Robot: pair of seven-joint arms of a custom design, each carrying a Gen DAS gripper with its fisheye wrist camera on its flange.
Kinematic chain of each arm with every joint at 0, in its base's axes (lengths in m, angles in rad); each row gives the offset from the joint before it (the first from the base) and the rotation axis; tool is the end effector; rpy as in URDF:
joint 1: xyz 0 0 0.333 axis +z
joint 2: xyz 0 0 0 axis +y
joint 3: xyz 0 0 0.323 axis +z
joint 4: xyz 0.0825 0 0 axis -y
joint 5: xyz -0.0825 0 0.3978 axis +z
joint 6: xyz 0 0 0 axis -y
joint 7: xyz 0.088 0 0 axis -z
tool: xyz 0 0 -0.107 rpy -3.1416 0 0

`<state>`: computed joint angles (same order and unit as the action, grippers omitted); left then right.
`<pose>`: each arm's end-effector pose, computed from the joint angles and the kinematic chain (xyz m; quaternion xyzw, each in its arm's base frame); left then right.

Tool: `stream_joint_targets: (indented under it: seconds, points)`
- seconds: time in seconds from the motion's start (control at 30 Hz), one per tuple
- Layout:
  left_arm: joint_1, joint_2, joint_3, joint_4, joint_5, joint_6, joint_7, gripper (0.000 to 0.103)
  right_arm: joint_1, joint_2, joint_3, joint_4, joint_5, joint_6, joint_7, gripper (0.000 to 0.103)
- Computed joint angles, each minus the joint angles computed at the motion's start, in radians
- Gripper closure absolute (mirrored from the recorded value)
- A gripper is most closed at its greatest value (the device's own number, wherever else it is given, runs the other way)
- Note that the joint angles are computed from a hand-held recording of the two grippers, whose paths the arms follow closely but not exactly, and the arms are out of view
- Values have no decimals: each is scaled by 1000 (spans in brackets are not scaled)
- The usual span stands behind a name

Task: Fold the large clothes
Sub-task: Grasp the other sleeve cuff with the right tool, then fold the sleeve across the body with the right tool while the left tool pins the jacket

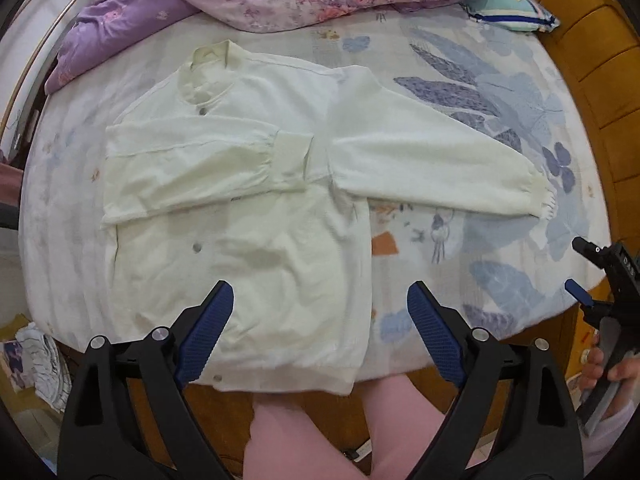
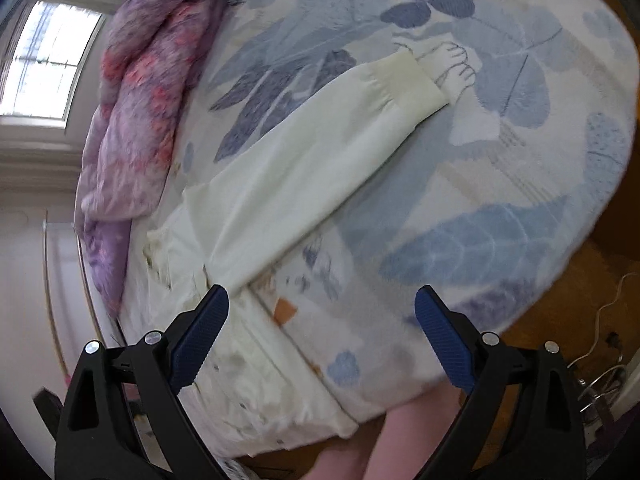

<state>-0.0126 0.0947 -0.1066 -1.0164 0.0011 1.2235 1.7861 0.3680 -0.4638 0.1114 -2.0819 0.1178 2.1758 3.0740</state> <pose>0.5286 -0.0582 0.8010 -0.5792 0.8132 -0.0413 0.0387 0.4033 0.2279 0.6766 -0.2425 0.9301 0.0857 0.2622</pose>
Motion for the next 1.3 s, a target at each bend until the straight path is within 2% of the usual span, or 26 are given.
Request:
stream_joint_targets:
  seconds: [0.07,0.13,0.23,0.43,0.5,0.57,0.6,0.63,0.7,0.73,0.77,0.8,0.87,0.93,1.0,1.07,1.1,1.23,1.3]
  points:
    - [-20,51,-11,31,16,-10,-38,14,-16,-11,-32,-76,16,70,-16,12]
    - [-31,94,-13,53,-2,-10,-80,14,-30,6,-60,-107,34,75,-32,12]
    - [-40,140,-16,68,-31,23,-105,14,-60,25,-93,-190,70,177,-52,12]
    - [-93,207,-15,44,39,137,-157,14,-100,87,-138,-294,169,359,-59,13]
    - [-97,292,-14,142,17,74,-194,14,-113,102,-138,-316,188,410,-41,13]
    - [-88,363,-14,222,-27,35,-237,14,-117,108,-131,-374,224,572,-10,14]
    - [-87,370,-13,213,-32,63,-246,14,-116,113,-130,-388,235,616,11,14]
    - [-91,365,-10,185,-20,103,-239,14,-117,118,-128,-405,249,657,47,18]
    - [-114,377,-2,173,31,124,-222,15,-143,111,-103,-429,216,704,121,40]
    - [-121,386,-1,173,45,130,-215,18,-168,103,-78,-447,177,740,168,61]
    - [-122,388,0,164,50,146,-210,27,-171,99,-75,-456,148,767,176,68]
    - [-125,393,3,162,60,152,-208,31,-175,93,-76,-446,108,739,171,72]
    - [-126,422,8,192,68,139,-210,55,-176,85,-82,-415,49,673,154,84]
    - [-104,452,6,223,32,142,-227,68,-182,76,-85,-368,-4,590,135,93]
    - [-88,484,8,258,11,143,-249,72,-214,59,-62,-332,-74,568,155,93]
    - [-75,516,3,290,-7,142,-247,83,-229,65,-54,-297,-124,578,158,93]
    - [-72,517,1,282,-12,148,-241,84,-236,70,-51,-262,-155,573,149,93]
    - [-77,477,7,148,17,226,-189,91,-238,123,-45,-134,-234,567,106,93]
    - [-58,451,3,66,-12,266,-188,92,-235,164,-41,-55,-265,566,85,93]
